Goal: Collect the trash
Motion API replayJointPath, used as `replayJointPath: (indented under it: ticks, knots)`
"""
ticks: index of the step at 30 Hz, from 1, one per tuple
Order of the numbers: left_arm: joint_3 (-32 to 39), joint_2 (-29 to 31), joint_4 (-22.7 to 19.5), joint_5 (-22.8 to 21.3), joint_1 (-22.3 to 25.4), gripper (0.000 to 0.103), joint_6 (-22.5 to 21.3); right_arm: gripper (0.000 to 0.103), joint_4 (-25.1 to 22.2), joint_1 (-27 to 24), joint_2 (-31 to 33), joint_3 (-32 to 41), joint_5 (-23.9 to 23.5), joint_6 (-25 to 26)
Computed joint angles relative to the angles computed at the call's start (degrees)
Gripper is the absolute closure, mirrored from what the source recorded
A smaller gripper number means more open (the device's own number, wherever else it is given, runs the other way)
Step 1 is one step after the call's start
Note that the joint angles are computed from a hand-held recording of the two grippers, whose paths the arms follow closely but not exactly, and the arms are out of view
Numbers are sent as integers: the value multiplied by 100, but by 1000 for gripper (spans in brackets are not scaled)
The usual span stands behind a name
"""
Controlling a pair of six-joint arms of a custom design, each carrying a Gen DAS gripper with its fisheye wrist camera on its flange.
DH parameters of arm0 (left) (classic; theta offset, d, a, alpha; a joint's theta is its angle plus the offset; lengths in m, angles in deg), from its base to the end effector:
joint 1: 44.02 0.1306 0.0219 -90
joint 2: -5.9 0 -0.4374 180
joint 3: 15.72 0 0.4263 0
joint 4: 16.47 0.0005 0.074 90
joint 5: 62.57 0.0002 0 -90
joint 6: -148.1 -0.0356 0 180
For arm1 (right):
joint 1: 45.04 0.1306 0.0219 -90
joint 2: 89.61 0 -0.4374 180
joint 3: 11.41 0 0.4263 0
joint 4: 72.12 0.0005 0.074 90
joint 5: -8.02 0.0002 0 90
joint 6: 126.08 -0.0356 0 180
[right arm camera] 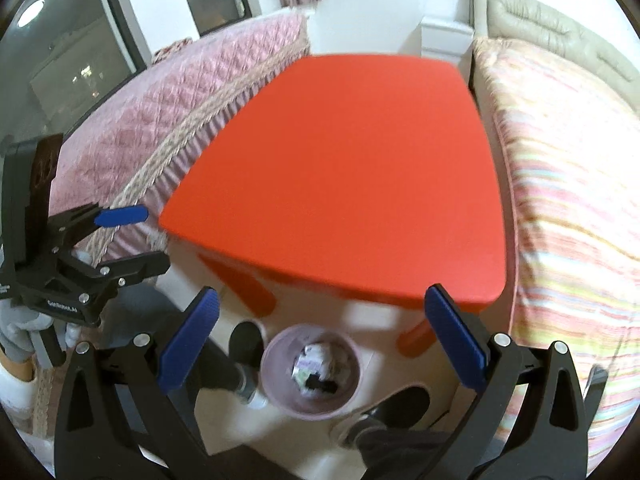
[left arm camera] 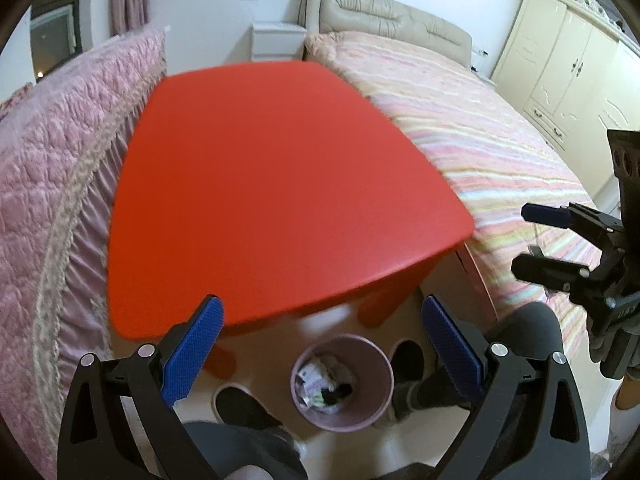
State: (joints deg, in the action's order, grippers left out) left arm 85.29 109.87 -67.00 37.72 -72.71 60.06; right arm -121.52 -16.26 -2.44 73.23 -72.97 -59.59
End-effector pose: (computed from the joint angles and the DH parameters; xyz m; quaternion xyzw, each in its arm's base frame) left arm 0.5388 -0.3027 0.4453 0.2460 0.9137 -0.1646 0.2784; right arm 0.4353 0.2322 0.4626 -0.0177 0.9426 0.0766 0.3246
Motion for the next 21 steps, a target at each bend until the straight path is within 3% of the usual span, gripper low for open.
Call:
replayJointPath:
  ticks: [14,21]
  knots:
    - [713,254,77,134,105,6,25,3,270,-200,243,563,173,308]
    - [866,347,-40,-117,95,6,107,3,266,-244,306,664,125,378]
